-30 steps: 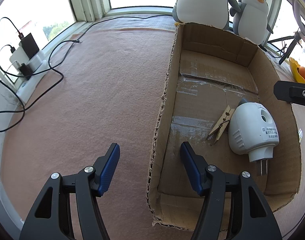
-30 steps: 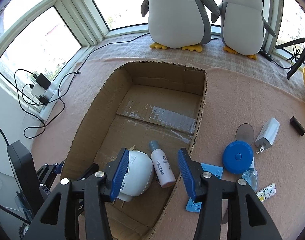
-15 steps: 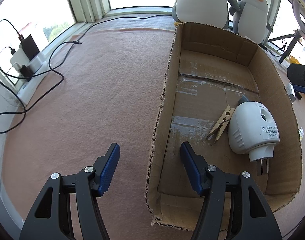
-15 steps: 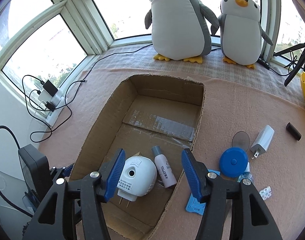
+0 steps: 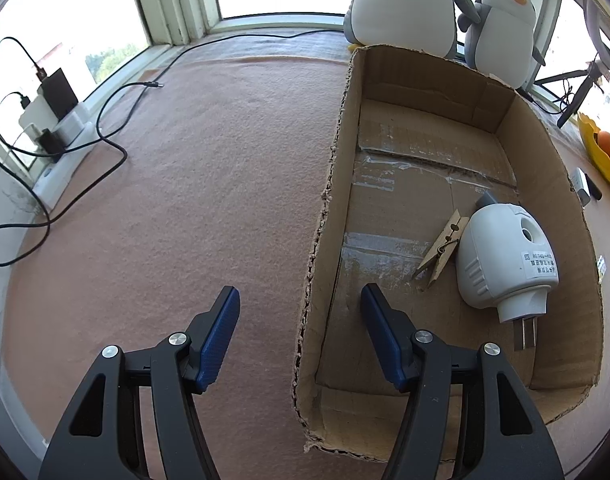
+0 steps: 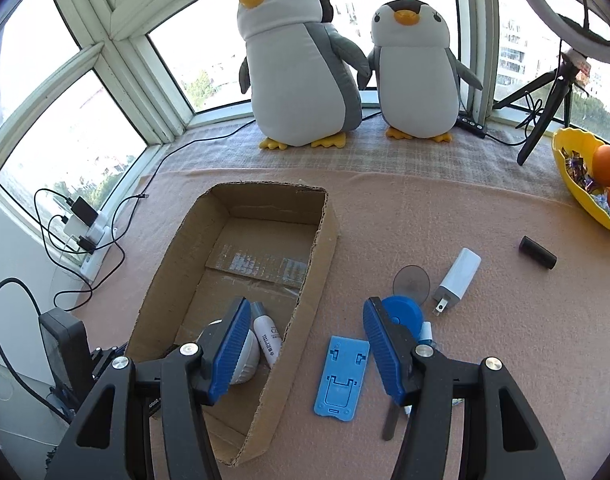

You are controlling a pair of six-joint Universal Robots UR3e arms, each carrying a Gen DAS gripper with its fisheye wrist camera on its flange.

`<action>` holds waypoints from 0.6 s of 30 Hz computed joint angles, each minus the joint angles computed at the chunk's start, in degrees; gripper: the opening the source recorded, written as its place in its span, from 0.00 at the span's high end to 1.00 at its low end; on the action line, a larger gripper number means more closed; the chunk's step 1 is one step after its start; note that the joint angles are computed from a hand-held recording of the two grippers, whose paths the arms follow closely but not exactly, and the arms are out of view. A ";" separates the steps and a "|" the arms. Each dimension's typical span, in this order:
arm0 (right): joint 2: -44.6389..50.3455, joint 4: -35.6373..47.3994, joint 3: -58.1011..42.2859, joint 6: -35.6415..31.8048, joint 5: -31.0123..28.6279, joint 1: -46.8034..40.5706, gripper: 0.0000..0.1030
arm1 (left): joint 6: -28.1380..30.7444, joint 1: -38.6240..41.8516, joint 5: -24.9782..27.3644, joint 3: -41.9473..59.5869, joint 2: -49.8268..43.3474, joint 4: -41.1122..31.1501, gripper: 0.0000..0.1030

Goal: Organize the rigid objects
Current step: 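Move the right gripper to the patterned lighter on the table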

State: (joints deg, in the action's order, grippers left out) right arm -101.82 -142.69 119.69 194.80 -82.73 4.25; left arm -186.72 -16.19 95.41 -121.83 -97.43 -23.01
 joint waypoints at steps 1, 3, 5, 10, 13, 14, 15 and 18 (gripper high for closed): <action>-1.63 0.75 0.88 -0.42 0.07 -1.41 0.47 | 0.13 0.02 -0.04 -0.08 0.01 0.13 0.39; -5.08 2.33 2.90 -1.43 0.55 -4.79 0.47 | 0.37 0.14 -0.26 -0.21 0.04 0.29 0.39; -8.98 4.20 5.17 -2.63 1.58 -8.81 0.47 | 0.62 0.26 -0.44 -0.29 0.05 0.41 0.39; -18.97 12.21 9.79 -8.19 5.42 -20.23 0.47 | 1.01 0.45 -0.69 -0.56 0.19 0.60 0.39; -23.62 16.96 11.98 -12.15 6.32 -24.89 0.47 | 0.85 0.40 -0.64 -0.51 0.16 0.58 0.39; -25.10 18.86 12.70 -13.49 6.58 -26.28 0.47 | 0.85 0.40 -0.64 -0.51 0.16 0.58 0.39; -26.58 21.07 13.32 -14.83 7.01 -27.73 0.47 | 0.90 0.42 -0.64 -0.54 0.18 0.60 0.38; -30.82 27.25 15.60 -18.61 8.94 -31.98 0.47 | 0.71 0.24 -0.38 -0.60 0.11 0.74 0.38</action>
State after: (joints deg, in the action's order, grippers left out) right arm -132.64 -115.44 135.29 176.19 -73.79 -27.73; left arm -186.01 -15.95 95.03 -122.43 -97.32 -22.27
